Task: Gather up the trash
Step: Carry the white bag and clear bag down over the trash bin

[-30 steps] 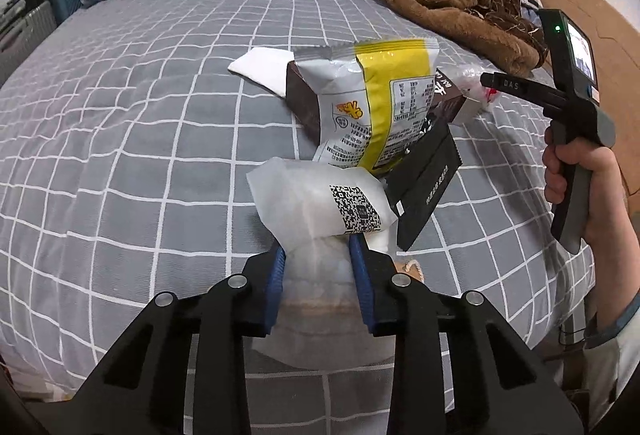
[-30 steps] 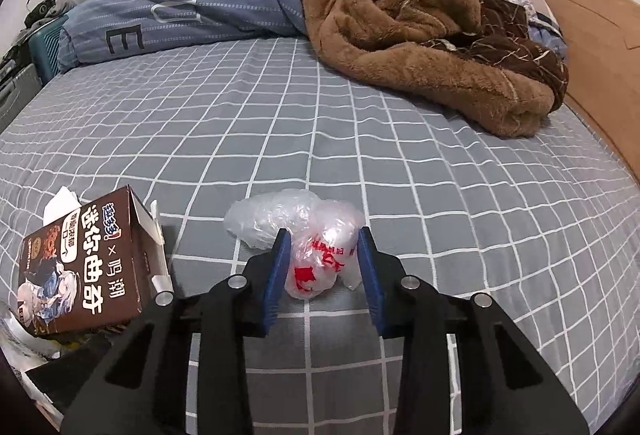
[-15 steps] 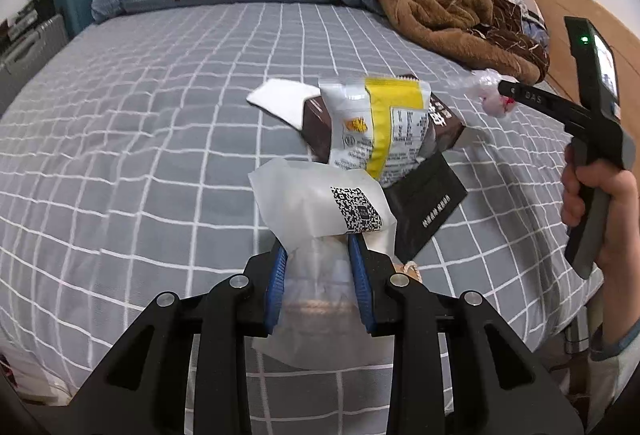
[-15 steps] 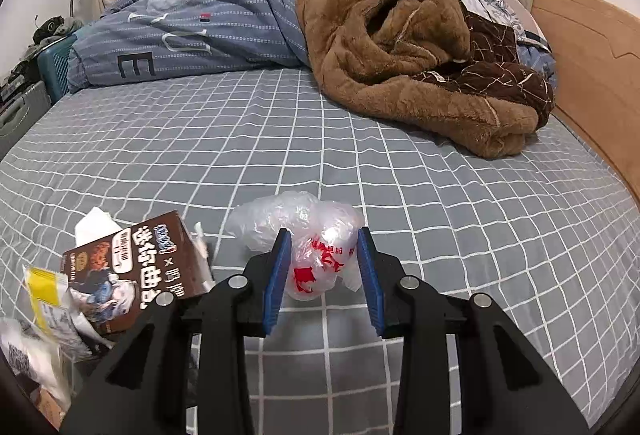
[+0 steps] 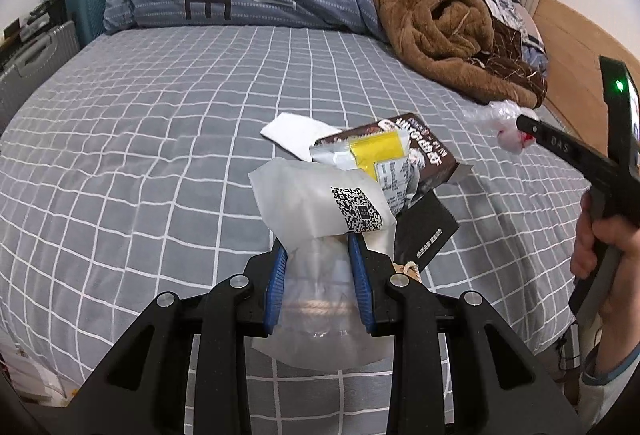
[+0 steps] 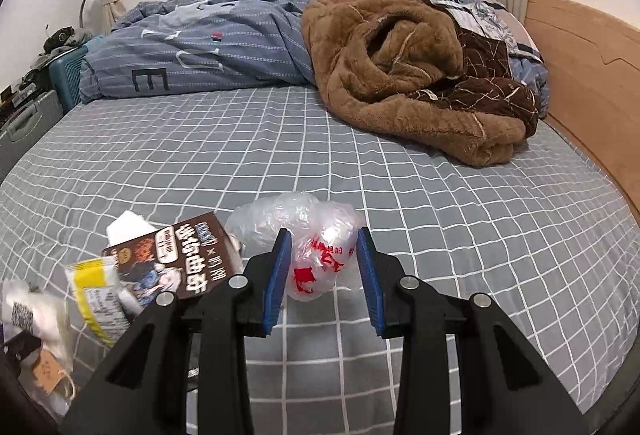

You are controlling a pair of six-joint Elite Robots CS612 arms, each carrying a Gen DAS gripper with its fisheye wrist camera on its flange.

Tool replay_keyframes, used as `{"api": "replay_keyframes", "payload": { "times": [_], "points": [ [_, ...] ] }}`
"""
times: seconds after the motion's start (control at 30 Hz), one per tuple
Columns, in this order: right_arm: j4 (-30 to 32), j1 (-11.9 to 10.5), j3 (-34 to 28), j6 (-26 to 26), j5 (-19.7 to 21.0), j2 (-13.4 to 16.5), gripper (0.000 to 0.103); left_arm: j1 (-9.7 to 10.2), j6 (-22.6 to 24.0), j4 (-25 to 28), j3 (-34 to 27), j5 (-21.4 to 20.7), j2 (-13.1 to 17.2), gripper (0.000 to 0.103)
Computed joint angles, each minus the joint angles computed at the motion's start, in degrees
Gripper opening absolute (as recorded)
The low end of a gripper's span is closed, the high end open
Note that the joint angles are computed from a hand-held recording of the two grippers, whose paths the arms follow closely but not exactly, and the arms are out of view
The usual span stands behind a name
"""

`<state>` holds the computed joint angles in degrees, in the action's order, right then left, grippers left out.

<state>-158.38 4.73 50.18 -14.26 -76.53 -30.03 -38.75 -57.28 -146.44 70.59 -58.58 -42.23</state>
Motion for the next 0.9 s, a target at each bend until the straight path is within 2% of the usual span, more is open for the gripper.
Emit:
{"api": "replay_keyframes", "payload": {
  "times": [0.53,0.9],
  "points": [
    [-8.1,-0.7,15.8,-0.9,3.4,-9.3,0.033,-1.04,1.7,-2.6,1.3,2.4,-1.7,0.029],
    [-10.9,-1.3,23.7,-1.3,4.8,-13.8,0.033,-2.15,2.4,-3.8,3.2,3.8,-3.0,0.029]
  ]
}}
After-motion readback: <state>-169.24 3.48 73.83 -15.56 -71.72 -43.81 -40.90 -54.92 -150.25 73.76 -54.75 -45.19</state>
